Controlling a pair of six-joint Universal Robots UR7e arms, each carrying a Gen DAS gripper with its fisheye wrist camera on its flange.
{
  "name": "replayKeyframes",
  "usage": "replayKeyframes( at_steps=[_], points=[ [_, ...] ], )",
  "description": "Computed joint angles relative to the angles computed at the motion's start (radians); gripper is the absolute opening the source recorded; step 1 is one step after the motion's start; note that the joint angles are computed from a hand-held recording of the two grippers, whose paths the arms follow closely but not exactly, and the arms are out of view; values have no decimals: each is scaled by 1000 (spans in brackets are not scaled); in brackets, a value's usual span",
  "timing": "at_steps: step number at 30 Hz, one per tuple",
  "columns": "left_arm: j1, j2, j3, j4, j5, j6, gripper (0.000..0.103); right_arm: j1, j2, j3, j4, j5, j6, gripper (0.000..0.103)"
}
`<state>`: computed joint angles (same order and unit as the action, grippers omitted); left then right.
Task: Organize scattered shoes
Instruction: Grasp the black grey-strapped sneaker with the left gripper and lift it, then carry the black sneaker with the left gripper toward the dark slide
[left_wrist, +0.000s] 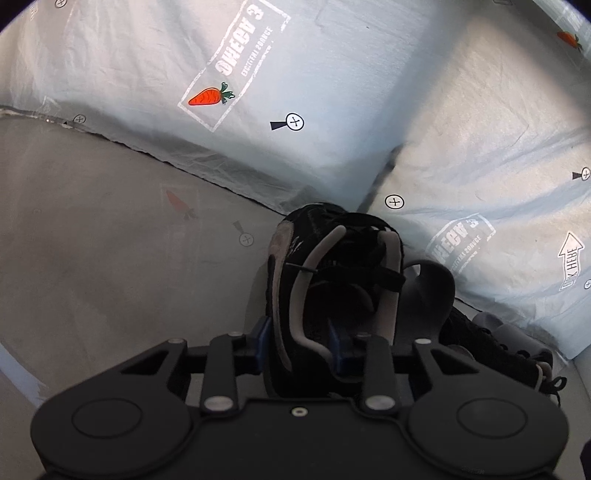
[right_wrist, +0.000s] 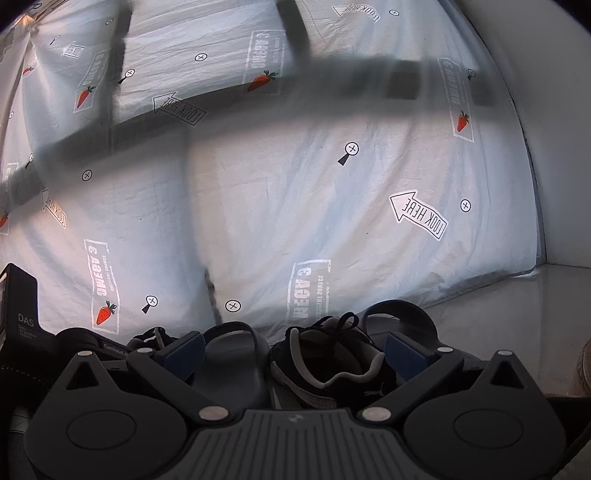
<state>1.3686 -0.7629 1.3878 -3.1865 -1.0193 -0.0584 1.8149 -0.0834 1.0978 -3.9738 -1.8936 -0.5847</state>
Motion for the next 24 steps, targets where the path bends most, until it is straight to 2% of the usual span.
replayKeyframes(
  at_steps=[4,8,11,15,18,24],
  points=[
    [5,-66,102,-26,-24,-18,25,1,-3,6,-8,12,-5,103],
    [-8,-92,157,-54,-2,-7,25,0,-4,7,-18,14,-4,103],
    [-38,-112,219,-108,57,40,25,-3,-12,12,-12,10,18,103],
    [-103,-129,328,-246,185,103,25,-6,-20,17,-20,0,51,103],
    [-134,-156,427,-353,240,126,25,-10,-32,33,-11,-4,81,103],
    [-190,-229,623,-499,318,72,25,-22,-66,129,-40,36,34,103]
  ],
)
